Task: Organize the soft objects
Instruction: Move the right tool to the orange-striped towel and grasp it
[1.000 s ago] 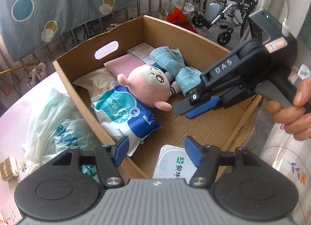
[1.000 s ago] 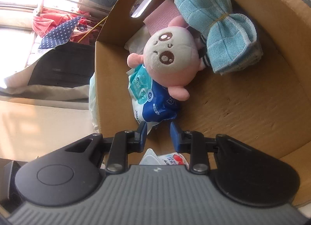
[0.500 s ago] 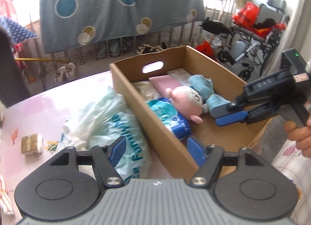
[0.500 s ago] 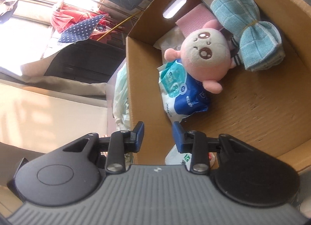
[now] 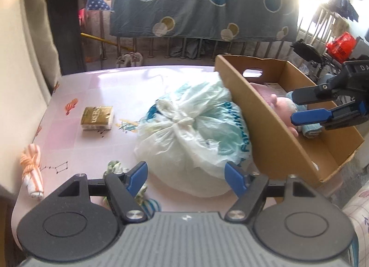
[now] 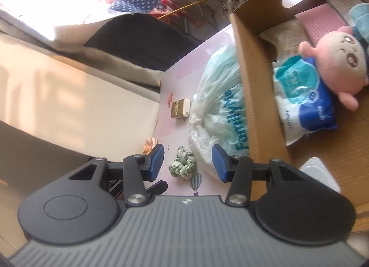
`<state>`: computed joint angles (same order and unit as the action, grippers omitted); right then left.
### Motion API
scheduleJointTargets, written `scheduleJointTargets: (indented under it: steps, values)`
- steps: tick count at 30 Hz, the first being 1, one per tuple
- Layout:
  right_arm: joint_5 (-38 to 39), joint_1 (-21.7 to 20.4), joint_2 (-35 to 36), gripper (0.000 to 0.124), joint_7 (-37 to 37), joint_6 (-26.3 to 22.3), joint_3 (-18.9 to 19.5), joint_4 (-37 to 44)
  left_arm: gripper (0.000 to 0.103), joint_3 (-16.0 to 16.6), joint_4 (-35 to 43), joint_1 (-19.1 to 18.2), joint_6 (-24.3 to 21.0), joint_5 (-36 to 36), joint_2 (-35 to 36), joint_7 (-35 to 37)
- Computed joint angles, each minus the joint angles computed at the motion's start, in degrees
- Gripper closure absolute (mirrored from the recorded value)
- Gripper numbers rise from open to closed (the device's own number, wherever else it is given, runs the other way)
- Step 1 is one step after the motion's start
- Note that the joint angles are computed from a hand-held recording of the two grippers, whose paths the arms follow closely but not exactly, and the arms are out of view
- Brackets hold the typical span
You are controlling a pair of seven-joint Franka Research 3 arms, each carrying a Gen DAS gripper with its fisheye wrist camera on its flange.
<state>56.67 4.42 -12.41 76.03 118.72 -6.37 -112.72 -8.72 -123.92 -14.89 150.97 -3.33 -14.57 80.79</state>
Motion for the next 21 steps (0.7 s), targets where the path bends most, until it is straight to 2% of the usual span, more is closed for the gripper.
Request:
scheduleJointTargets:
  steps: [4,7,9,13,14,16,21]
  values:
    - [2.11,2.41,3.93,0.078,-0.71,-0.82,2.03,3.37,0.028,1.51,-4.38,2.32,0.52,-0.38,-3.59,-3.56]
    - [2.70,3.94,8.01,0.078,-0.04,-1.63,4.02,7.39,0.029,1.38,-7.35,5.81,1.22,3.71,-6.06,-8.30]
    - [2.65,4.88,10.94,0.077,0.67,-2.05,5.50,10.60,0.029,0.83,-9.04,8.58,2.06,7.84,-7.40,-11.78]
    - [1.08,6.87,17.62,0.077,2.31,-2.14,8.74,18.32,0.029,-3.33,-10.87,17.03,2.51,22.91,-8.53,-22.04]
    - [0.17,7.53,19.88,0.077,3.03,-2.04,9.66,21.04,0.029,-3.35,-10.80,17.85,2.03,25.26,-8.19,-23.36]
    - [-1.75,8.60,23.95,0.075,3.92,-1.84,11.27,25.76,0.029,-1.62,-10.60,17.73,1.79,26.72,-7.10,-23.73]
    - [-5.17,10.59,36.81,0.072,6.94,-2.51,15.12,39.97,0.028,2.27,-8.64,16.50,3.14,25.14,-2.49,-20.68]
